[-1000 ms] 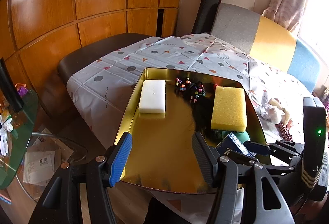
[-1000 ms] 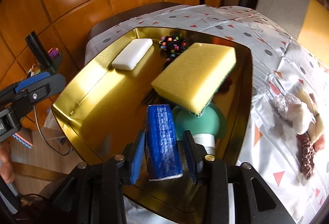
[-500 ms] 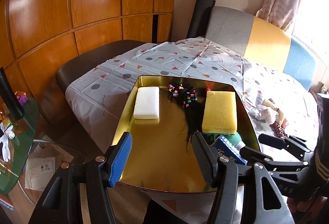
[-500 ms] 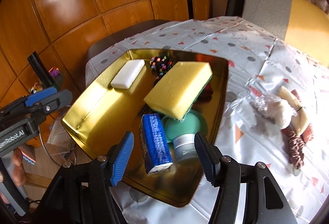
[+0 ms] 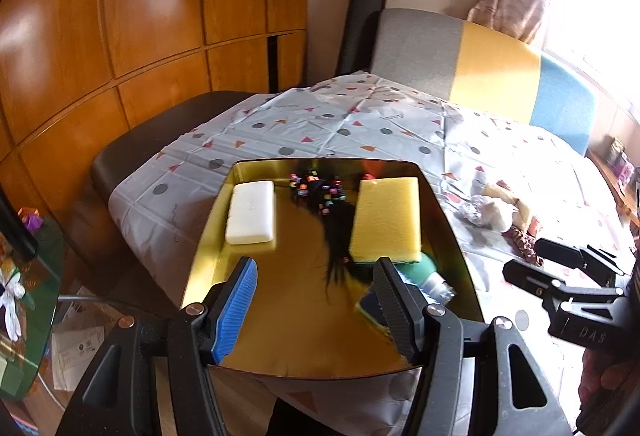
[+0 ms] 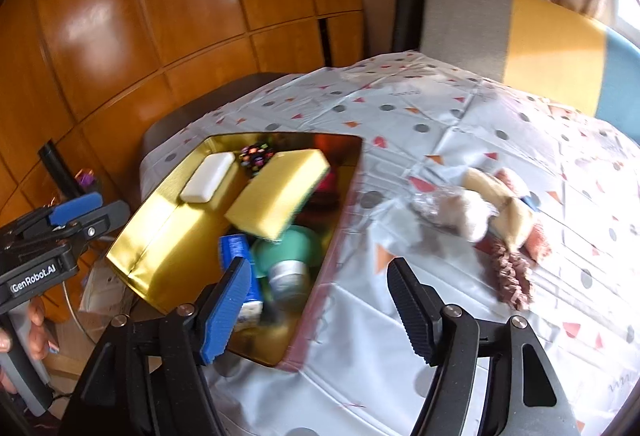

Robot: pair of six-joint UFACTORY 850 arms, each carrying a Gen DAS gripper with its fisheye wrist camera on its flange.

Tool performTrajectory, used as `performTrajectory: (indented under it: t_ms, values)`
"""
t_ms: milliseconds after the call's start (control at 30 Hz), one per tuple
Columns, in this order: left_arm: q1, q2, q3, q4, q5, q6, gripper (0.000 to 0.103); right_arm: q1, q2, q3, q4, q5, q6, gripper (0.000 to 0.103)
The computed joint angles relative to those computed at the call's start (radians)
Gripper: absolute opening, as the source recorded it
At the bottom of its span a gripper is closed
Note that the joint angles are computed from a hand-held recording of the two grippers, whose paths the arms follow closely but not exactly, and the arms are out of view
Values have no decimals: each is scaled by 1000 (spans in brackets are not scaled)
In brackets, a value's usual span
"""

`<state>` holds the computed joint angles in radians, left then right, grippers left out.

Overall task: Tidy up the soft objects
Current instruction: 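Lower the tissue pack into the gold tray and open the right gripper, then move the left tool to the clear plastic bag and grasp it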

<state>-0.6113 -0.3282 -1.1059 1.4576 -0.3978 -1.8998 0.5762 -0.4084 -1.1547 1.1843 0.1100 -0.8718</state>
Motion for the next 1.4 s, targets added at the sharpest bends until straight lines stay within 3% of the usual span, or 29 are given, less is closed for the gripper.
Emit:
performTrajectory:
  t_ms: [333,533,767,867,1033,1267,1400]
  values:
    - [-42,-36,-63,-51,18,126,61,-53,87,118,-73,58,122,80]
    - [-63,-79,-133,-119,49,248,61,-105,146,209,31,88,40,82]
    - [-95,-155,-250,-262,60,446,61,-171,198,315,-54,127,207,82]
    - [-103,-197,-315,-389,74,589,61,-193,207,332,-114,138,290,82]
    - [-101,-296,-461,-752,76,939,61,-214,214,342,-139,136,338,83]
    - [-96,-465,-703,-1120,-4,1297,61,-229,227,355,-178,141,405,86]
    - [-74,-587,-876,-1369,-101,1466,61,-235,229,358,-227,137,461,86]
